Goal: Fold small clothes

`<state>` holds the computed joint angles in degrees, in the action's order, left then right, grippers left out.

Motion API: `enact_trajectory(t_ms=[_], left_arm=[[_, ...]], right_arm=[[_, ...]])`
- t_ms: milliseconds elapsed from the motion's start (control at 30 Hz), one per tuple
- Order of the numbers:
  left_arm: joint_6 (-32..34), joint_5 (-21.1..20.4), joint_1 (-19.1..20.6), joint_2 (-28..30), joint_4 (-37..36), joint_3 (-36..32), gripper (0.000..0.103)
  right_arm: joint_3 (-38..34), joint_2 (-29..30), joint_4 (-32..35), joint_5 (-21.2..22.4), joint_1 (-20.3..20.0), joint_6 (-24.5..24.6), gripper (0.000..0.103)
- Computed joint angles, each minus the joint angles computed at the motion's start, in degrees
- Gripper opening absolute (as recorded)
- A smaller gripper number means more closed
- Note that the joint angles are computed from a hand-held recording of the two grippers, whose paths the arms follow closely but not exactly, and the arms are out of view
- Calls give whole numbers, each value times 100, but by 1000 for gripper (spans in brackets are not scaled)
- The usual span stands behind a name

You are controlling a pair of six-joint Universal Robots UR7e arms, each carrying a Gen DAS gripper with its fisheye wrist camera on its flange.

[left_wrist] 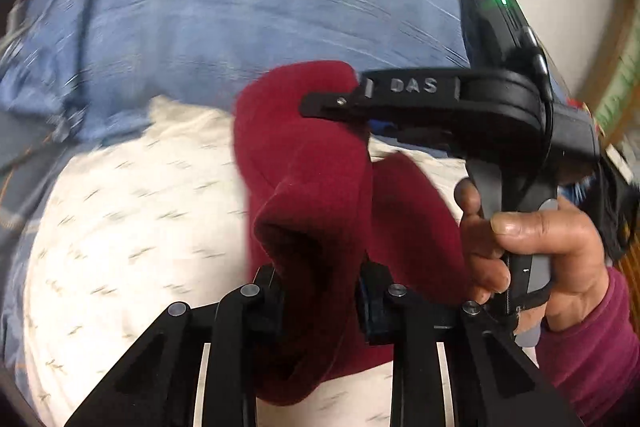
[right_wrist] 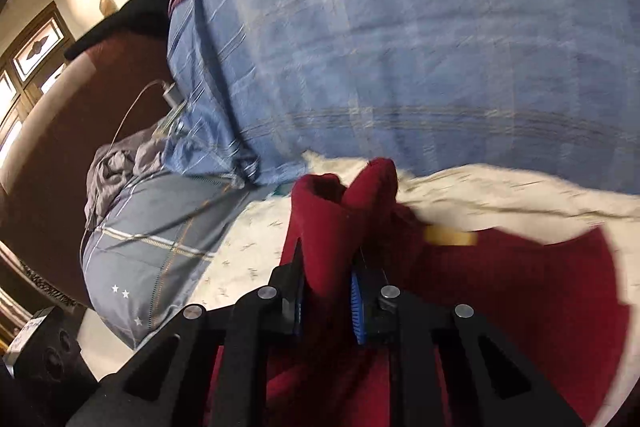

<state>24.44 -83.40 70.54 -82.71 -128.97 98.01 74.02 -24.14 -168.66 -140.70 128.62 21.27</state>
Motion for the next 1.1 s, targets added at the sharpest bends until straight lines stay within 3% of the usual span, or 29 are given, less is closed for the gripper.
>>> enact_trajectory(t_ms=[167,333,467,533,600,633,733,833,1000,1067,1100], left_arm=[[-56,-16,-486,36,-6,421,24],[-300,1,-803,347,-19,724,22],[-498,139,-864,675,-131,806,23],[-546,-34,-837,619,-81,811,36],[-528,-436,-753,529,508,572,61],[-471,-466,-721,434,693,514,63],[-101,-286,-698,48,686,569,64],[54,258,-681,-343,347,708,64],[-403,630,-543,-495,261,726,64],[-592,626,-526,-546,336,766,64],[-667,620,-533,-542,425,749,64]], right_arm=[[1305,-786,-632,-468,7,472,17],[2538,-1381,-1650,-547,-187,1026,17],[2971,-1575,-1528,-501,-454,1619,17],[3223,-1635,-2110,-221,-504,1731,24],[3320,-1639,-2460,-268,-385,1780,32],[3307,-1639,-2410,-387,-271,1781,43],[3269,-1591,-2318,-419,66,1670,60],[3217,-1515,-1788,-507,321,1984,76],[2969,-1216,-1240,-510,351,2185,76],[2833,-1122,-773,-788,328,2277,57],[2783,-1113,-344,-942,340,2462,19]])
